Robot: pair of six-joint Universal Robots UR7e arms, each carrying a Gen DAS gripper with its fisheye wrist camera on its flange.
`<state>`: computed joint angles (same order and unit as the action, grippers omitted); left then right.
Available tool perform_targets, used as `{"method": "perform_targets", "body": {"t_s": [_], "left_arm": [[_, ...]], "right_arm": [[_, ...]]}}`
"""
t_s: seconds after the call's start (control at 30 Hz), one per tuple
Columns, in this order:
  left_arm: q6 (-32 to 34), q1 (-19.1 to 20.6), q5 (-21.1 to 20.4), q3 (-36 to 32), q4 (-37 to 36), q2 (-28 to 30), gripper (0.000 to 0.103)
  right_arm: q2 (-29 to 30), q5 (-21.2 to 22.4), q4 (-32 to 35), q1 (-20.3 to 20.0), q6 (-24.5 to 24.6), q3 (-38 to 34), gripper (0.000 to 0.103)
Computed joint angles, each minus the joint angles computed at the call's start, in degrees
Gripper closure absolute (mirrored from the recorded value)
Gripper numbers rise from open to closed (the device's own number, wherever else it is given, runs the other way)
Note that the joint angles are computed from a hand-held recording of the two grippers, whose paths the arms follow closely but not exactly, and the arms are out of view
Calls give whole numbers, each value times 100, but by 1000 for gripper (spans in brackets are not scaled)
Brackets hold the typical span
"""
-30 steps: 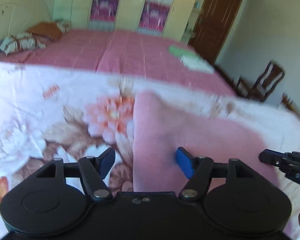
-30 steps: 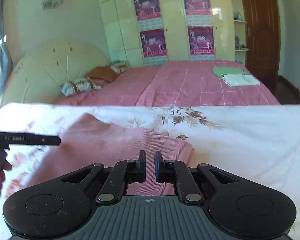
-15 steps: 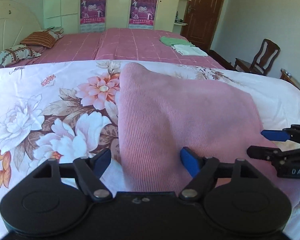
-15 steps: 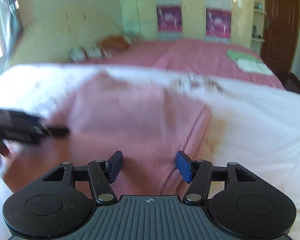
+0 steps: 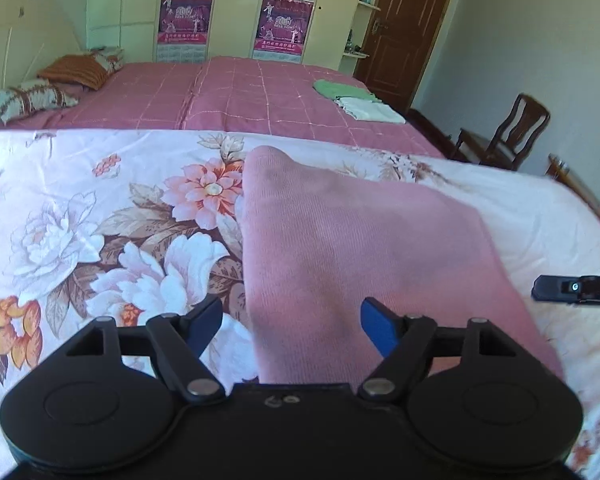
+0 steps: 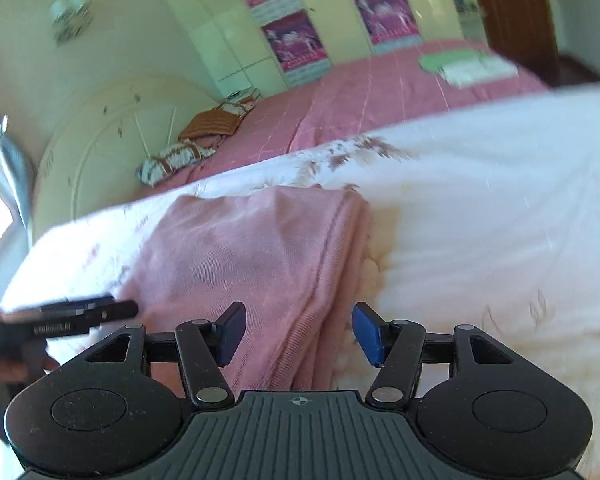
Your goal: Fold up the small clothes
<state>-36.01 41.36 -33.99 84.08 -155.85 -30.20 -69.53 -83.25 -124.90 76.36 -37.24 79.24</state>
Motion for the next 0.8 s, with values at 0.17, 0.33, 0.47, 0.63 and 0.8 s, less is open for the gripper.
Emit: {"method": "perform_targets", "body": {"t_s": [0.17, 0.33, 0.47, 0.63, 0.8], "left_arm": [[-327, 231, -891, 459, -477, -396, 30], [-458, 386, -1299, 550, -557, -469, 31], [-465, 374, -1217, 583, -652, -459, 30], [-489, 358, -1192, 619, -720, -458, 30], [-572, 351, -1191, 583, -570, -444, 31]], "right_arm": [[315, 475, 1361, -258, 811, -893, 44], [482, 332, 1701, -276, 845, -1078, 44], [312, 335, 997, -220, 761, -752, 45], [271, -273, 815, 106, 59, -583, 45], [115, -514, 398, 171, -376, -78, 75]]}}
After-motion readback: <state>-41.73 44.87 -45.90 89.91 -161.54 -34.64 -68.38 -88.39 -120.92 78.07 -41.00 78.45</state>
